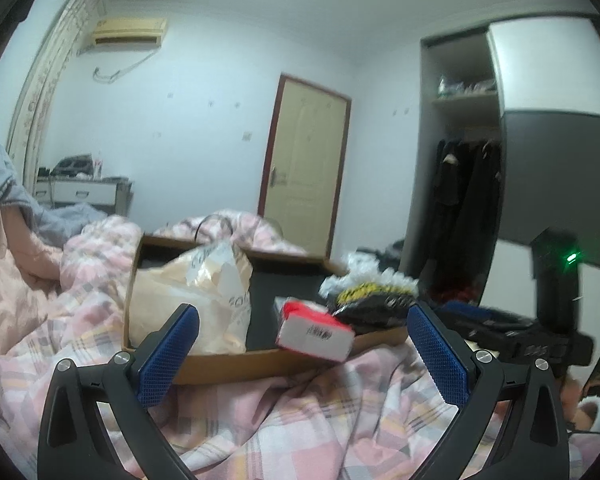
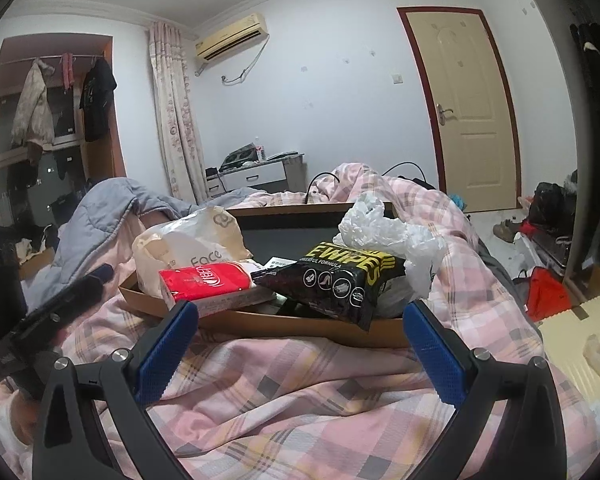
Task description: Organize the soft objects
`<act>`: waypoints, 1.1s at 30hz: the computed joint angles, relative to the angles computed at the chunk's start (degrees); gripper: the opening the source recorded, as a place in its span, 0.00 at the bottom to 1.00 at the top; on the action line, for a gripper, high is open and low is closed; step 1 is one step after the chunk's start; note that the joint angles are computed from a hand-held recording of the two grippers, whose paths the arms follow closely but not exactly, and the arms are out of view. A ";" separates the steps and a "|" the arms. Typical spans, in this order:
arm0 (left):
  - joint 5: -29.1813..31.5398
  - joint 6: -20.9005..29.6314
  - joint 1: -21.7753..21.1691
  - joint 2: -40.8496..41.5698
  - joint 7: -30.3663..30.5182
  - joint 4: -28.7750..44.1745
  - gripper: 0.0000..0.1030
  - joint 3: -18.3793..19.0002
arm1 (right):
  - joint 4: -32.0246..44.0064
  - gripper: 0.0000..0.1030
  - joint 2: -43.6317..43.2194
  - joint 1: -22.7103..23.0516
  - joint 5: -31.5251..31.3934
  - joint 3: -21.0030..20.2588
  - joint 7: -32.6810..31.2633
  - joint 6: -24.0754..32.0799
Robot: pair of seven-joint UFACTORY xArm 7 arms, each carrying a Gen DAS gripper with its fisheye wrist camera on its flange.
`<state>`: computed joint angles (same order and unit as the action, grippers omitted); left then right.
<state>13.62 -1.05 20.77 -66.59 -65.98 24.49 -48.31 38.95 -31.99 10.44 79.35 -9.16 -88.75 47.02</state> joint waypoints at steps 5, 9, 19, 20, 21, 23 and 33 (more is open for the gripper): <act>-1.22 -0.47 -0.01 -4.49 -2.28 -1.86 1.00 -0.39 | 0.00 0.99 -0.01 0.02 0.14 0.08 -0.11 -0.13; -1.85 0.35 0.41 -8.50 -5.43 -3.22 1.00 -1.33 | -0.02 0.99 -0.03 0.03 0.13 0.12 -0.22 -0.20; 0.04 4.84 -0.18 -7.35 -7.08 -2.29 1.00 -0.87 | -0.54 0.99 -0.90 0.50 -0.15 0.41 -1.87 -1.09; 0.60 5.39 -0.15 -6.69 -6.80 -1.78 1.00 -0.91 | -0.52 0.99 -0.84 0.56 -0.16 0.42 -1.90 -1.19; 1.14 5.85 -0.16 -6.14 -6.53 -1.30 1.00 -0.99 | -0.45 0.99 -0.77 0.62 -0.20 0.42 -1.84 -1.27; 2.11 6.59 -0.15 -5.40 -6.07 -0.50 1.00 -1.21 | -0.40 0.99 -0.71 0.71 -0.21 0.35 -1.75 -1.29; 4.17 7.77 -0.06 -4.11 -5.84 0.81 1.00 -1.50 | -0.64 0.99 -0.91 0.93 -0.10 0.42 -2.02 -1.81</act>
<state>17.79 6.72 20.72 -70.70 -71.81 25.30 -49.82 38.31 -32.90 11.36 79.25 -8.75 -90.77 45.22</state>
